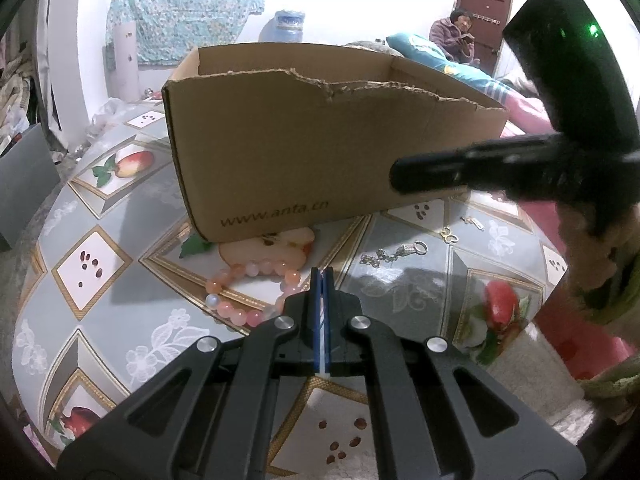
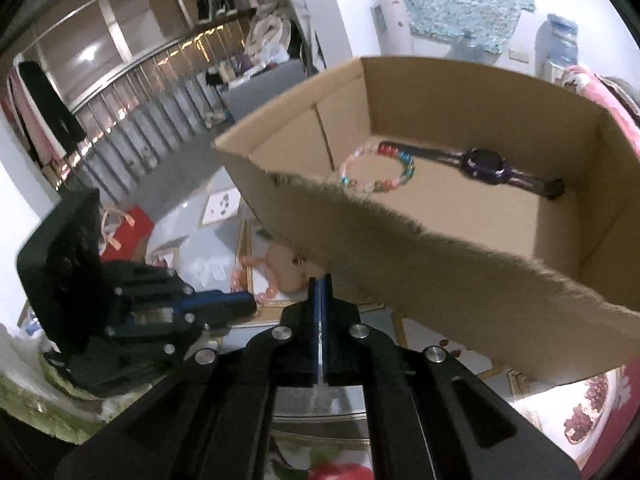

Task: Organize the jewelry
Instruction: 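Lift the silver chain with the left gripper and carry it over the box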

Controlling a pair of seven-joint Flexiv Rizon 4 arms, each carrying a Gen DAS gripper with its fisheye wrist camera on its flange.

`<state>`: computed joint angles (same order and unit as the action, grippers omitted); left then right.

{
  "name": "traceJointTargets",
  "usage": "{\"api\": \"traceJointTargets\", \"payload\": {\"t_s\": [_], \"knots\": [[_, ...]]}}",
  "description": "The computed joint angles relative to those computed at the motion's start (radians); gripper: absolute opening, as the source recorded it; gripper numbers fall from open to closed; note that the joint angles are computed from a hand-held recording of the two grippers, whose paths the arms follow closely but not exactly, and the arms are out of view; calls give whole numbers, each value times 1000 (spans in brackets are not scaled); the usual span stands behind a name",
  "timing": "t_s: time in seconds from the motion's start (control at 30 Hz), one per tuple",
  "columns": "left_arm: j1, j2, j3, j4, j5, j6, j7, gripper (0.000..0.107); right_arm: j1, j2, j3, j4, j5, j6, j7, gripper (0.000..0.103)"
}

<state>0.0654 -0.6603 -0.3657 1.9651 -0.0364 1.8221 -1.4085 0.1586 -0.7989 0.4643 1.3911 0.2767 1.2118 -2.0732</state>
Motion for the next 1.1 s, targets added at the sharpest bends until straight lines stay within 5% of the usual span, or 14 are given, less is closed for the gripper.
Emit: {"api": "traceJointTargets", "payload": {"t_s": [0.13, 0.27, 0.7, 0.9, 1.1], "knots": [[-6, 5, 6, 0, 0, -1, 0, 0, 19, 10, -23, 13, -23, -17, 8, 1], [-19, 12, 18, 2, -4, -3, 0, 0, 48, 7, -59, 24, -66, -34, 21, 12], [-12, 12, 15, 9, -4, 1, -3, 0, 137, -31, -151, 42, -246, -40, 56, 12], [-12, 13, 16, 10, -2, 3, -5, 0, 132, -47, -134, 5, -257, -93, 77, 3], [-17, 14, 25, 13, -2, 13, -11, 0, 52, -59, -48, -60, -121, -151, 70, 2]]}}
